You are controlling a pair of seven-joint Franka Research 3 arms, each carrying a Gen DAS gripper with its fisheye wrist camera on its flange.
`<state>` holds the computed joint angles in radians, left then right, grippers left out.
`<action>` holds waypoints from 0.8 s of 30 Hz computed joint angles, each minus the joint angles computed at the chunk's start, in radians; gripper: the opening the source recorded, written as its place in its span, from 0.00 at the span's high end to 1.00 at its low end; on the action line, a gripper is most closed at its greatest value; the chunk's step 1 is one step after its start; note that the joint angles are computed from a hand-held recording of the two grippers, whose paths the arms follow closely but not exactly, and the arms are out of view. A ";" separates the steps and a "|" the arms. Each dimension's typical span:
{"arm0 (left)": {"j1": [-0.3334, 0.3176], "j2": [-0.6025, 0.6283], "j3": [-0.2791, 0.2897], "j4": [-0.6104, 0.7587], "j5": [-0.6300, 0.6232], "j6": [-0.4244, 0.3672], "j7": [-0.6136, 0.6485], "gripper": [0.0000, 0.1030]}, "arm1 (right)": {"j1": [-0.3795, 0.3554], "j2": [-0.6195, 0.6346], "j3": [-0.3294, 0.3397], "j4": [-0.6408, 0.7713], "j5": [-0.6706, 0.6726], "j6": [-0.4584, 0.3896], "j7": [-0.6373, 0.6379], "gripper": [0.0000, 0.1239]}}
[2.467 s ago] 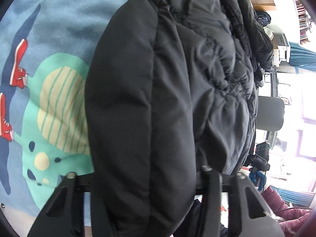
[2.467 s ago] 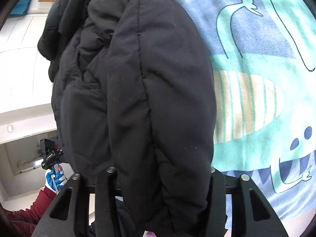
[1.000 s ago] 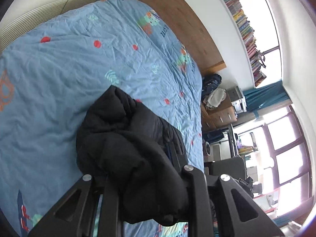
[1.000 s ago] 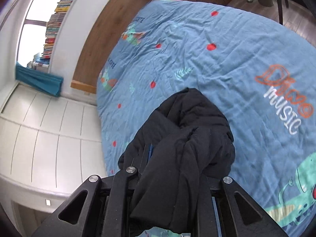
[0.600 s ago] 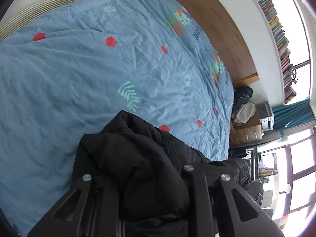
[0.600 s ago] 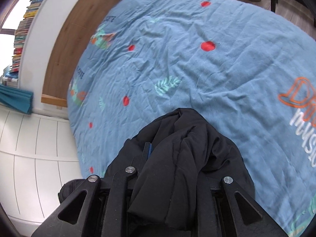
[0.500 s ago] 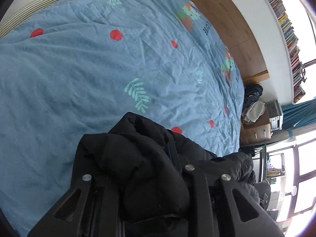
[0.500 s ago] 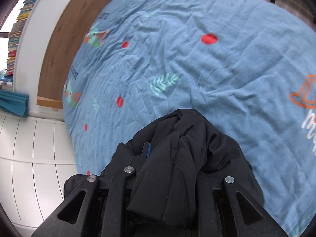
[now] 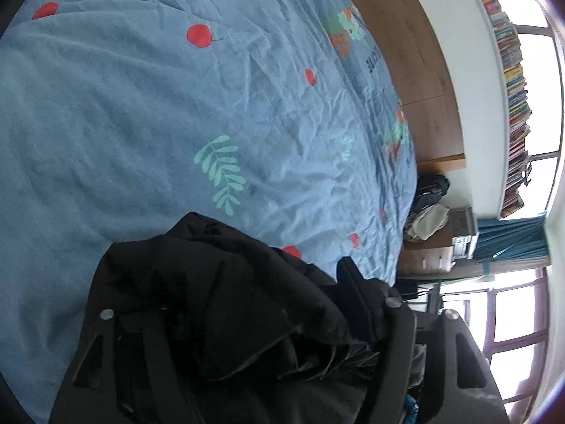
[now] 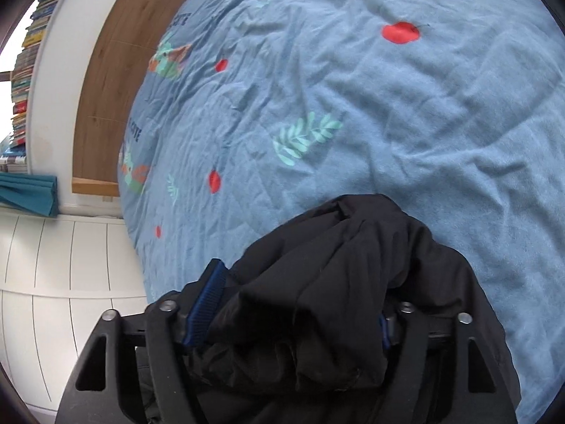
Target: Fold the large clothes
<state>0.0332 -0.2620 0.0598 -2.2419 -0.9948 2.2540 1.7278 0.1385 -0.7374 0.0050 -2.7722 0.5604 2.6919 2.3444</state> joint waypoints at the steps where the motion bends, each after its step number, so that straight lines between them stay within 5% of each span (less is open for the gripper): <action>1: 0.002 -0.007 0.010 -0.002 -0.028 -0.004 0.005 0.30 | 0.004 -0.007 -0.003 -0.001 0.005 0.007 -0.003 0.37; 12: 0.042 -0.071 0.039 0.054 0.018 -0.027 0.019 0.30 | -0.021 -0.097 -0.014 0.012 0.012 0.073 -0.008 0.32; 19: 0.012 -0.217 -0.013 -0.002 0.322 0.042 0.006 0.30 | 0.008 -0.128 0.029 0.097 -0.091 -0.050 -0.106 0.32; 24: -0.062 -0.361 -0.029 -0.119 0.431 0.050 0.028 0.30 | 0.064 -0.152 0.128 0.135 -0.189 -0.151 -0.179 0.32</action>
